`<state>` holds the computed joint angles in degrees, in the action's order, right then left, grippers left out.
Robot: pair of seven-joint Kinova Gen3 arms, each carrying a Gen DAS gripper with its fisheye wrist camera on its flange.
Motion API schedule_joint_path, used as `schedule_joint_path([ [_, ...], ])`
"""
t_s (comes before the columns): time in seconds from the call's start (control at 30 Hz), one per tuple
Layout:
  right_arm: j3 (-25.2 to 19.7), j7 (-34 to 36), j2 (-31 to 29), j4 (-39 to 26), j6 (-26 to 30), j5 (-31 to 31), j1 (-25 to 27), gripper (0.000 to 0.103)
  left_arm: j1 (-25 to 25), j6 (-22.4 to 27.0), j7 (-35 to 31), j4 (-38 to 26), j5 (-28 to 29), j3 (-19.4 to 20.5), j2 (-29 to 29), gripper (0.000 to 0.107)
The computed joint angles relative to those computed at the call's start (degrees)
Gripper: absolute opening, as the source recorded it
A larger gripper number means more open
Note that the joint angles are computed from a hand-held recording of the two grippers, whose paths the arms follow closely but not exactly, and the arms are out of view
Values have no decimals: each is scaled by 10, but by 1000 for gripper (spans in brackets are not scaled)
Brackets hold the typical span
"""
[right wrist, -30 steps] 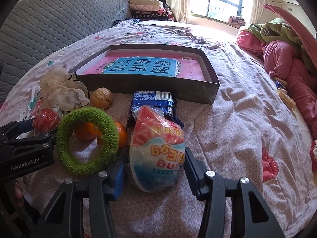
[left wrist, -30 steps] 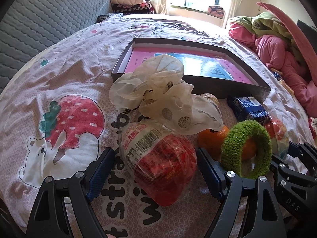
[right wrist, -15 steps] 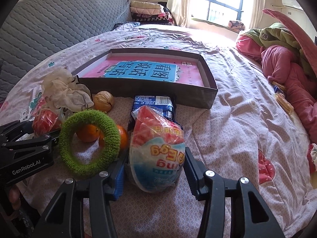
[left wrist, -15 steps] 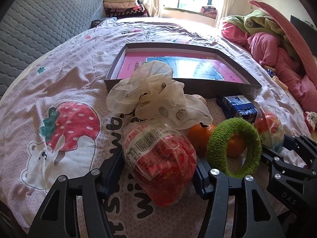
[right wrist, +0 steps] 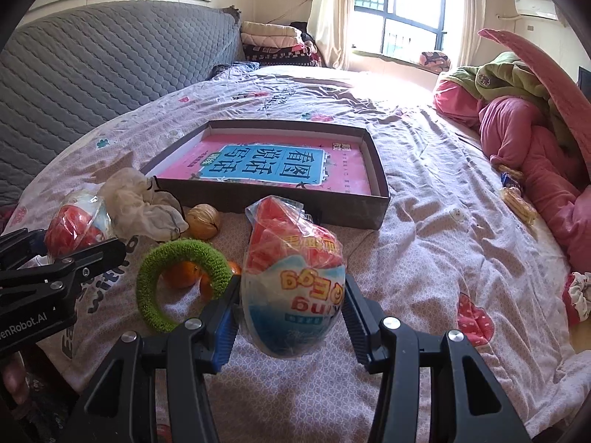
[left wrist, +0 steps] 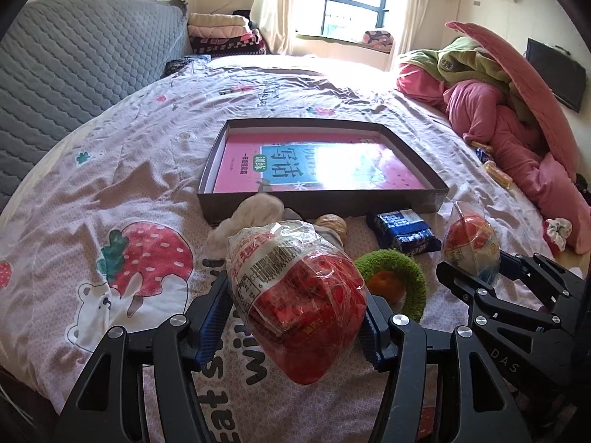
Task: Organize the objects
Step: 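Lift and carry red bag with left tool while right carries egg package over tray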
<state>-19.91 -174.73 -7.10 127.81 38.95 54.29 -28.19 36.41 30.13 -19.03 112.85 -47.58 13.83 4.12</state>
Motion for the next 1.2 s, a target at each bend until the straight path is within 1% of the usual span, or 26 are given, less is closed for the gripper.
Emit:
schedule_joint_path([
  [0.23, -7, 4, -20, -4, 3, 0, 6, 52, 7, 27, 26, -8, -34, 16, -16, 63],
  [0.43, -16, 8, -31, -8, 4, 2, 18, 52, 7, 47, 22, -26, -34, 26, -14, 63],
  [0.6, -16, 13, -33, -14, 0, 5, 29, 52, 11, 54, 18, -37, -37, 26, -8, 63],
  [0.87, -10, 17, -23, -29, -9, 26, 40, 52, 18, 54, 9, -64, -46, 12, 12, 63],
  [1.2, 16, 24, 0, -48, -31, 52, 46, 52, 23, 41, -21, -102, -30, -23, 46, 63],
])
